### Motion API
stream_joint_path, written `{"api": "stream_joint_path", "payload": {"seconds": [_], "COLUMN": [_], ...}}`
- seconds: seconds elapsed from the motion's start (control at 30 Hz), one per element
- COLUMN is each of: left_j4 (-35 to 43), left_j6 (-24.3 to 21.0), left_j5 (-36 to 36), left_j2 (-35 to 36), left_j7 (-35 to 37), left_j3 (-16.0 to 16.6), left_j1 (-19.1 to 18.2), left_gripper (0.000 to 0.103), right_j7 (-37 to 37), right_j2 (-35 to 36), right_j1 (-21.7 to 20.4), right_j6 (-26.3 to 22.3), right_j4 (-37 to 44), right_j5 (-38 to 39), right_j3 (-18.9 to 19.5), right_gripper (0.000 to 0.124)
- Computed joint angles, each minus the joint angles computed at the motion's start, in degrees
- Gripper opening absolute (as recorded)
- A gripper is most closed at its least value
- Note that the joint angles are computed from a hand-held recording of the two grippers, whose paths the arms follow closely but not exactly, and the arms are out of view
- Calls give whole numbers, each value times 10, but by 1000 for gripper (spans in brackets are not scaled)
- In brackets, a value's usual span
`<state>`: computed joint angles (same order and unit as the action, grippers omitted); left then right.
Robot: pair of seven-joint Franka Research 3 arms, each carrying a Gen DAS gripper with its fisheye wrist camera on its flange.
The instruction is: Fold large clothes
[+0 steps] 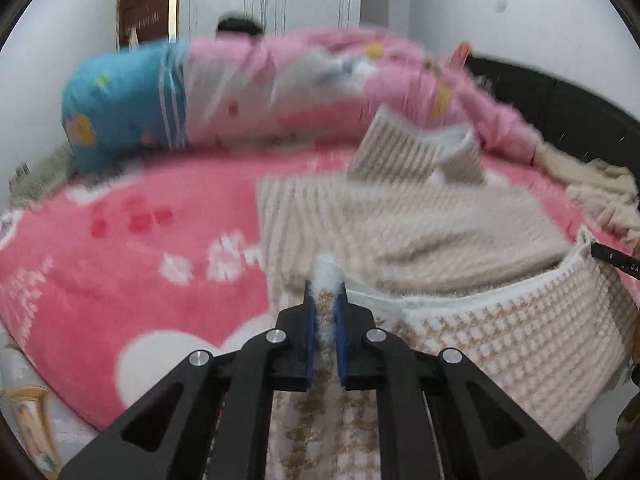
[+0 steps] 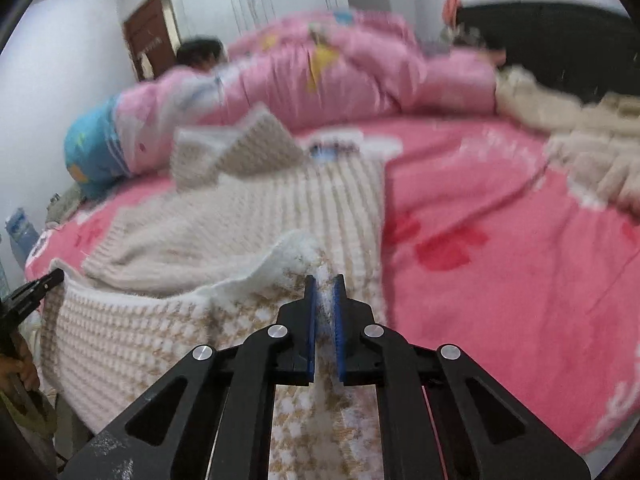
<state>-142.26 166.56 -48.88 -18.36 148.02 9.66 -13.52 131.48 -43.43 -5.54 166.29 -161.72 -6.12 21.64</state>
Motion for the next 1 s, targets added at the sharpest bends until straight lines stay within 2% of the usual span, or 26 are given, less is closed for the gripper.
{"api": "stream_joint_path", "payload": {"seconds": [0.03, 0.07, 0.1, 0.13, 0.2, 0.27, 0.33, 0.4, 0.43, 0.47, 0.5, 0.53, 0.57, 0.63, 0.7, 0.77, 0.8, 0.87, 0.9, 0.93, 0.97, 1.0], "left_j4": [11, 14, 12, 9, 9, 18, 30, 21, 9, -1, -3, -2, 2, 3, 7, 14, 21, 43, 48, 50, 47, 36], "left_j6": [-12, -17, -13, -3, 8, 9, -11, 33, 68, 88, 93, 91, 79, 61, 36, 7, -18, -68, -104, -126, -129, -112], "left_j5": [11, 0, -24, -52, -68, -51, 9, -12, -25, -7, 6, 7, -7, -16, -34, -55, -67, -88, -97, -112, -122, -137], "left_j2": [22, 24, 16, 4, -4, 16, 56, 77, 73, 69, 67, 69, 68, 60, 55, 53, 54, 66, 59, 52, 44, 25], "left_j7": [-20, -15, 6, 34, 46, 18, -54, -22, 1, -8, -17, -16, -5, -11, -7, -2, 2, 13, 11, 15, 17, 23], "left_j3": [-3, -2, 2, 6, 3, -10, -37, -48, -54, -63, -61, -52, -34, -27, -21, -18, -15, -6, 0, 3, 0, -6], "left_j1": [8, 8, 4, -5, -8, 4, 36, 28, 20, 22, 20, 12, -2, -7, -6, 2, 10, 26, 38, 47, 55, 63], "left_gripper": [8, 8, 8, 8, 8, 8, 9, 11, 11, 11, 11, 11, 11, 11, 11, 11, 11, 12, 12, 13, 22, 25], "right_j7": [21, 21, 6, 10, 17, 21, 23, 25, 23, 21, 33, 42, 46, 57, 45, 17, 5, 2, 26, 12, -1, 15], "right_j2": [21, 27, 19, 4, -13, 10, 50, 64, 51, 36, 5, -16, -48, -94, -104, -70, -39, 15, 64, 105, 125, 126], "right_j1": [11, 9, -4, -13, -28, -40, -60, -60, -54, -48, -56, -48, -34, -20, 10, 35, 36, 18, 3, -4, -4, 8], "right_j6": [2, 8, 10, 16, 18, 28, 31, 42, 30, 1, -42, -52, -57, -70, -50, -24, -15, -31, -58, -61, -33, -19], "right_j4": [5, 6, 6, 5, 7, 14, 19, 14, 14, 19, 23, 16, 5, -3, -2, 12, 26, 50, 66, 74, 62, 55], "right_j5": [-27, -19, 3, -5, -12, -14, -23, -29, -31, -33, -38, -46, -47, -51, -51, -48, -50, -53, -74, -55, -34, -53], "right_j3": [-19, -17, 0, 11, 27, 32, 44, 43, 41, 40, 54, 49, 38, 36, 29, 21, 28, 46, 50, 45, 36, 19], "right_gripper": [7, 7, 7, 7, 7, 7, 10, 11, 15, 35, 48, 58, 58, 58, 56, 49, 47, 45, 45, 45, 45, 45]}}
